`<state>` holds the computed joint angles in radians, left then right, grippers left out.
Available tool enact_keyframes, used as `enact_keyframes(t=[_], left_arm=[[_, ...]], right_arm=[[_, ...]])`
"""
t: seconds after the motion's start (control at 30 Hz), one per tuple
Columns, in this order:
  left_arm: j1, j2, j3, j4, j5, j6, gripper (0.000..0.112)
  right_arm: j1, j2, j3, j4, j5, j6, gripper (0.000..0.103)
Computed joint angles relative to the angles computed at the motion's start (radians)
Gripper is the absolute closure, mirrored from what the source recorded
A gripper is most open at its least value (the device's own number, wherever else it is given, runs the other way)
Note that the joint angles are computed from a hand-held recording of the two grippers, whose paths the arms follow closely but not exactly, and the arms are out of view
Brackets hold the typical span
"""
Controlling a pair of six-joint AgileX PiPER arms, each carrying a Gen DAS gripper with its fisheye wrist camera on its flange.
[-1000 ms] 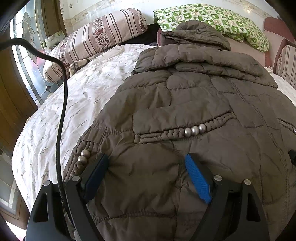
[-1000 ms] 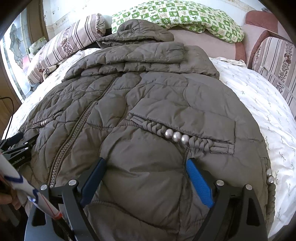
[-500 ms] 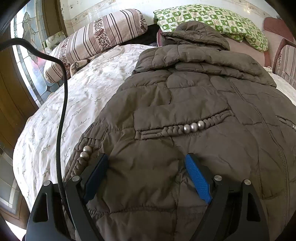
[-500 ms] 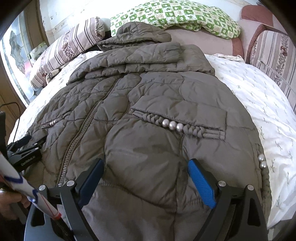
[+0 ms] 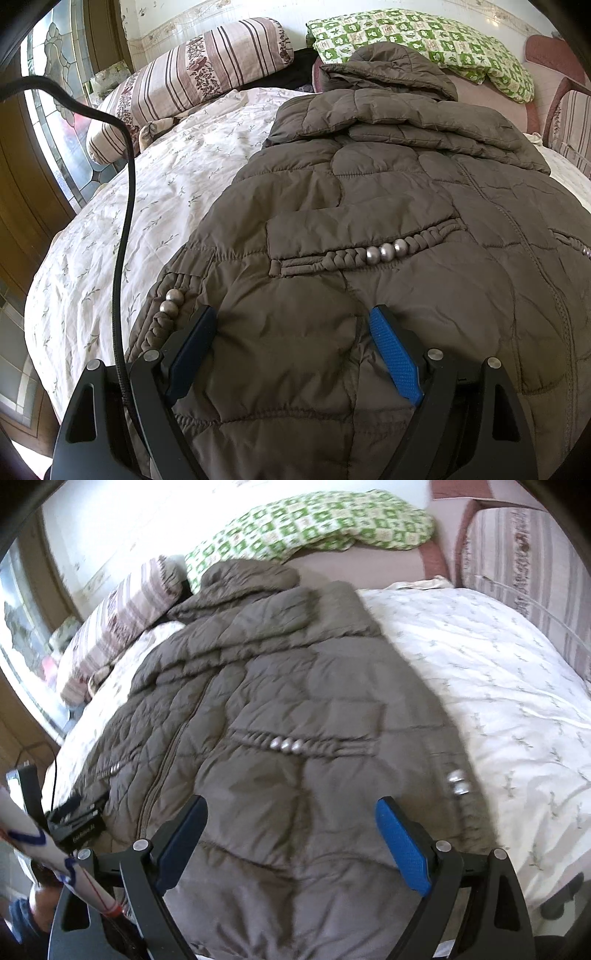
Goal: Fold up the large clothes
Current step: 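Grasp the jacket hem with the right gripper and lift it toward the hood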
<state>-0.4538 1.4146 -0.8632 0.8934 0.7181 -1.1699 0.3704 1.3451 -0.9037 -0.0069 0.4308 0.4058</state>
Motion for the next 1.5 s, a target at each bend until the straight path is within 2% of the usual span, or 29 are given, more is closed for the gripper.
enact_keyframes(t=[0.2, 0.27, 0.33, 0.43, 0.57, 0.6, 0.7, 0.77, 0.87, 0.93, 1.0, 1.1, 1.23, 1.3, 1.4, 1.5], left_arm=[[0.003, -0.003, 0.001, -0.003, -0.004, 0.005, 0.027], [0.005, -0.002, -0.001, -0.011, -0.006, 0.011, 0.027], [0.02, -0.017, -0.005, -0.06, -0.02, 0.057, 0.027], [0.118, -0.101, -0.007, -0.312, -0.083, 0.288, 0.027], [0.333, -0.252, 0.032, -0.712, -0.142, 0.608, 0.027], [0.396, -0.273, 0.033, -0.812, -0.134, 0.682, 0.027], [0.62, -0.272, 0.008, -1.112, -0.044, 0.959, 0.026], [0.725, -0.266, 0.013, -1.214, -0.018, 1.055, 0.026], [0.779, -0.257, 0.005, -1.244, 0.0, 1.075, 0.027], [0.759, -0.256, -0.02, -1.229, 0.006, 1.051, 0.027], [0.726, -0.241, -0.067, -1.196, 0.013, 1.02, 0.027], [0.692, -0.195, -0.188, -1.209, 0.061, 1.032, 0.027], [0.564, -0.094, -0.437, -1.115, 0.119, 0.948, 0.026], [0.506, -0.001, -0.584, -1.062, 0.156, 0.91, 0.026], [0.416, 0.157, -0.796, -0.982, 0.199, 0.865, 0.026], [0.354, 0.334, -0.97, -0.908, 0.207, 0.836, 0.026]], right_arm=[[-0.113, -0.026, 0.016, -0.026, 0.014, 0.054, 0.008], [-0.182, -0.026, 0.022, 0.046, 0.028, -0.014, 0.008], [-0.26, -0.019, 0.032, 0.184, 0.035, -0.137, 0.008], [-0.375, 0.001, 0.051, 0.446, 0.072, -0.37, 0.008], [-0.453, 0.004, 0.087, 0.658, 0.106, -0.565, 0.008], [-0.463, 0.005, 0.096, 0.694, 0.108, -0.6, 0.008], [-0.485, 0.02, 0.102, 0.785, 0.129, -0.678, 0.007], [-0.464, 0.024, 0.099, 0.783, 0.112, -0.666, 0.007], [-0.433, 0.015, 0.076, 0.754, 0.093, -0.64, 0.007], [-0.408, 0.013, 0.039, 0.7, 0.096, -0.599, 0.007], [-0.407, 0.02, 0.001, 0.707, 0.126, -0.608, 0.007], [-0.372, 0.047, -0.128, 0.577, 0.198, -0.499, 0.007], [-0.324, 0.103, -0.363, 0.487, 0.321, -0.426, 0.007], [-0.292, 0.161, -0.536, 0.451, 0.425, -0.367, 0.007], [-0.255, 0.302, -0.836, 0.488, 0.583, -0.319, 0.007], [-0.207, 0.487, -1.136, 0.553, 0.64, -0.254, 0.005]])
